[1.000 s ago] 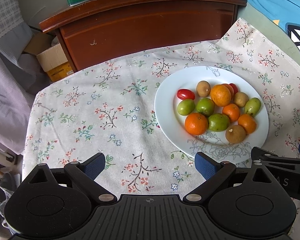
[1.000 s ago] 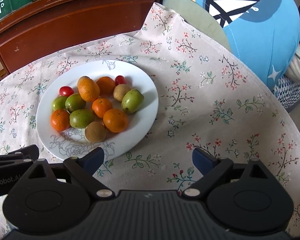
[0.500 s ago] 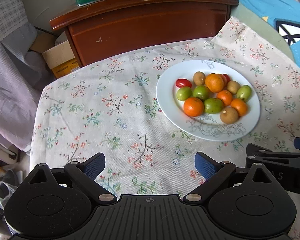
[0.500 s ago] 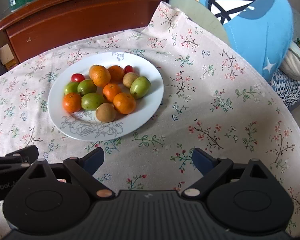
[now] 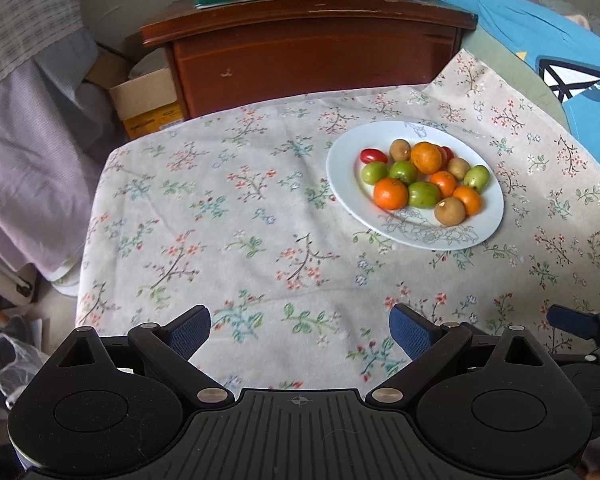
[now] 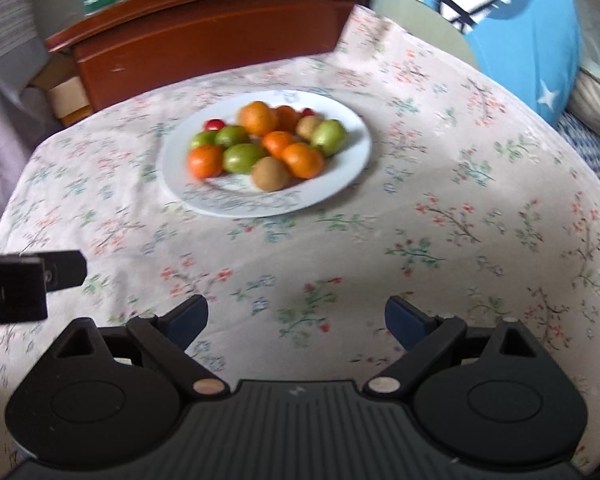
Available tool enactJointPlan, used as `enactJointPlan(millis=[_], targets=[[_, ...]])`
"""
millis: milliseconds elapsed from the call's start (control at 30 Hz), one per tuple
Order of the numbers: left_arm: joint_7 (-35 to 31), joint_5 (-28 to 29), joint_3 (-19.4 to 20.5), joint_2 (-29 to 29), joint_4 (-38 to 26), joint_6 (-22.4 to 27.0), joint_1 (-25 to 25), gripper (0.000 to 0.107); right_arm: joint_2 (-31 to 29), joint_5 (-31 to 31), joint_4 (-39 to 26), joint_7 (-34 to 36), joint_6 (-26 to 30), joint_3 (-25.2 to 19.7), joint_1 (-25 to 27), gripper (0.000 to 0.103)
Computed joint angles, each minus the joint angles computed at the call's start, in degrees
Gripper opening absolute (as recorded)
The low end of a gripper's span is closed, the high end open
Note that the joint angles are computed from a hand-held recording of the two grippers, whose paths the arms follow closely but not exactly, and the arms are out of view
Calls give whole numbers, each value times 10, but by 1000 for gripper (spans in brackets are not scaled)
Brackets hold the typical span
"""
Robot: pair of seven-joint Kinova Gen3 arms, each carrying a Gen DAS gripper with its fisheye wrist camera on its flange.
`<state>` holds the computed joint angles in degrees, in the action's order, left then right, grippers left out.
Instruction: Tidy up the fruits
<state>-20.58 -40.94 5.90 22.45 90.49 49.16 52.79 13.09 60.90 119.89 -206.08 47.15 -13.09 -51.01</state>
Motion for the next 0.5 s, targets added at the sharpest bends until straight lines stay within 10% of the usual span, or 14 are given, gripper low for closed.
enactJointPlan(millis=[500], targets=[[35,0,9,-17,34,6,-13,97,74,105,-9,-75,19,18,-46,102]])
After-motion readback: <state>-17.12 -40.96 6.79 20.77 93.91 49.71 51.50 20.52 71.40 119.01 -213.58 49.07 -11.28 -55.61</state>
